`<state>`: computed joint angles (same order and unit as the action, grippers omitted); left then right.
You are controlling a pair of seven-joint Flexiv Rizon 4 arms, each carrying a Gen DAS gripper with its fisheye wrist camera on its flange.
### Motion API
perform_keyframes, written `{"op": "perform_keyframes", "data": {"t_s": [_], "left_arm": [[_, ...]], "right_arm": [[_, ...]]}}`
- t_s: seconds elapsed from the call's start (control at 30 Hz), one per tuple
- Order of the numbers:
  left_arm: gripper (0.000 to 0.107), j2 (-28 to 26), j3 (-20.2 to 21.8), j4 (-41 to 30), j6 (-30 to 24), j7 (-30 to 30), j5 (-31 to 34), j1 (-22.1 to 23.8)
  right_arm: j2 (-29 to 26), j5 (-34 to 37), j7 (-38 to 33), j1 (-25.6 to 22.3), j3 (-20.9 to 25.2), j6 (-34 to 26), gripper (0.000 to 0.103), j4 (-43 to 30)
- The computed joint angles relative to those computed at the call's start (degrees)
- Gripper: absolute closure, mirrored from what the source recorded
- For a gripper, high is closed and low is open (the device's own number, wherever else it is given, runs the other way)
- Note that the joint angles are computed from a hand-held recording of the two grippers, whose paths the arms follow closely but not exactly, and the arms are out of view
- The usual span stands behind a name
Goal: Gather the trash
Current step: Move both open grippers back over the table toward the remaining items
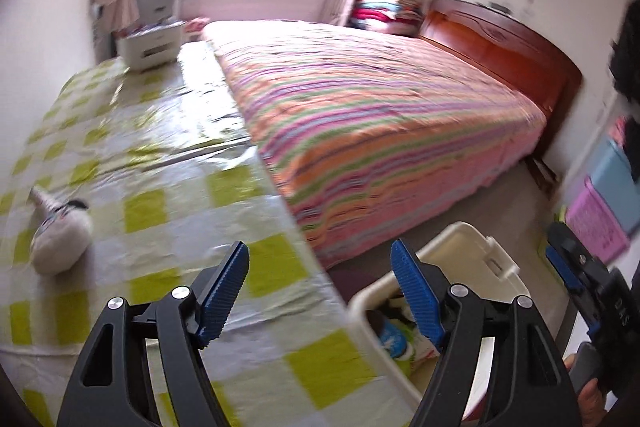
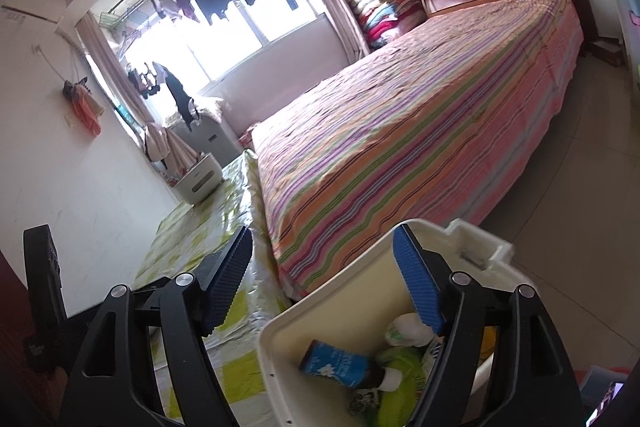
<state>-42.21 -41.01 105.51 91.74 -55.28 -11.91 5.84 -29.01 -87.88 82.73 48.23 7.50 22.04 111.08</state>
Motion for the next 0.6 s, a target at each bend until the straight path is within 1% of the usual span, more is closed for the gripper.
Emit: {"op": "perform_keyframes", "data": {"t_s": [0.13, 0.27, 0.37, 0.53, 0.6], "left_arm": [[0.035, 0.12, -0.18, 0.26, 1.2, -0.95, -0.59, 2.86], [0.035, 0.95, 2.79, 0.07, 2.47, -2.29, 0.19, 3.86], [0.035, 1.1, 3.8, -0.14, 2.71, -3.4, 0.07, 5.69], [0.035, 1.61, 6.41, -0.53, 3.48, -5.04, -0.2, 7.96], [0.035, 1.64, 6.59, -0.55, 3.42, -5.7, -0.28, 9.09]], "right_arm": [[-1.99, -1.44, -2.43, -0.39, -0.94, 2.84, 0.031, -3.29], [-4.29, -2.85, -5.46, -0.47, -2.34, 6.4, 0.03, -7.3], [-7.0, -3.48, -8.58, -0.29, -3.76, 9.94, 0.024, -11.79], [-11.68, -2.98, -14.41, 0.87, -6.62, 15.47, 0.023, -19.9], [-14.16, -2.49, -16.97, 1.03, -7.89, 18.93, 0.022, -23.83]]}}
